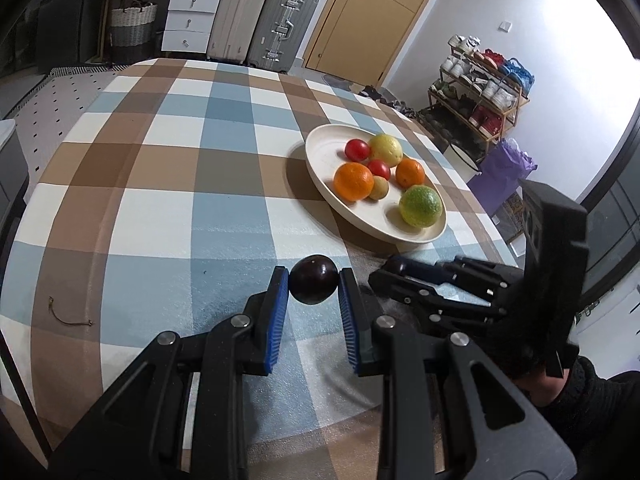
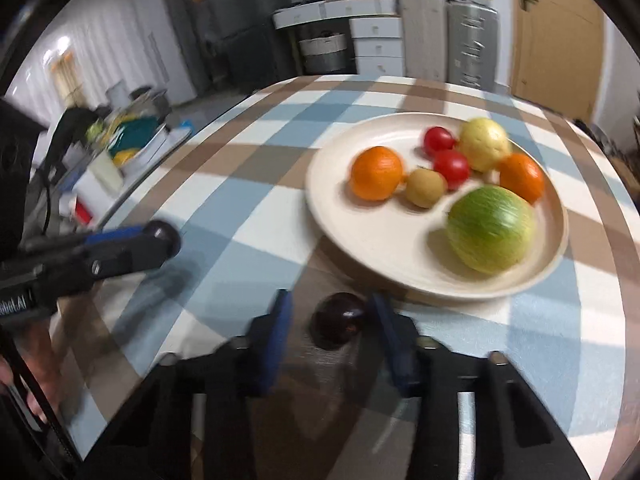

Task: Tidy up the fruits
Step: 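Carry the plum over the plate with the left tool while the right tool grasps the other plum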

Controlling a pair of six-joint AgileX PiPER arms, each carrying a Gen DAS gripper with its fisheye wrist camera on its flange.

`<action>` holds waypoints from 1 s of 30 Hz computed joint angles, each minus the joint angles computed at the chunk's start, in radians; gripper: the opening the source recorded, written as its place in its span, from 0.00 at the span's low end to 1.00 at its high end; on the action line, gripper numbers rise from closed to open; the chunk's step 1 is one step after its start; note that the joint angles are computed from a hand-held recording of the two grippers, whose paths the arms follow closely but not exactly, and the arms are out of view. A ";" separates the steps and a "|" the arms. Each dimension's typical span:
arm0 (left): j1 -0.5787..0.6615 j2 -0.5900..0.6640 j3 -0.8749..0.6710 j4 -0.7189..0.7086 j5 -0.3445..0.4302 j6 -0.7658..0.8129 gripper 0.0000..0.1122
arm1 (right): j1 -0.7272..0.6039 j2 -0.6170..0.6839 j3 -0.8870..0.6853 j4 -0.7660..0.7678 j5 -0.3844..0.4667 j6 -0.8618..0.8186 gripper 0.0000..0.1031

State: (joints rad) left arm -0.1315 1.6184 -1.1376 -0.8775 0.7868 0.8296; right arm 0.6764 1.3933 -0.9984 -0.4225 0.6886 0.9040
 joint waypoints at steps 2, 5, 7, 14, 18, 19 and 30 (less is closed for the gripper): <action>0.012 0.004 -0.007 -0.012 0.004 0.006 0.20 | -0.004 -0.009 0.011 0.033 -0.038 -0.047 0.23; 0.025 0.007 -0.019 -0.021 0.009 0.010 0.20 | -0.005 -0.026 0.025 0.044 -0.072 -0.061 0.22; 0.033 0.011 -0.033 -0.029 0.018 0.011 0.20 | -0.018 -0.039 0.031 0.080 -0.097 -0.080 0.22; 0.007 0.035 -0.118 -0.016 0.014 -0.038 0.20 | -0.012 -0.090 0.003 0.047 -0.117 -0.049 0.22; -0.040 0.061 -0.206 0.015 0.015 -0.082 0.20 | -0.017 -0.104 -0.038 0.022 -0.105 -0.058 0.23; -0.056 0.072 -0.235 0.033 0.020 -0.098 0.20 | -0.023 -0.107 -0.046 0.021 -0.103 -0.063 0.23; -0.166 0.259 -0.571 0.190 0.105 -0.294 0.20 | -0.199 -0.114 -0.117 0.144 -0.122 -0.260 0.23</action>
State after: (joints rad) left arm -0.2978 1.8773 -1.7084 -0.6870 0.8913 0.5361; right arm 0.4774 1.2798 -1.1156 -0.2780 0.5670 0.6438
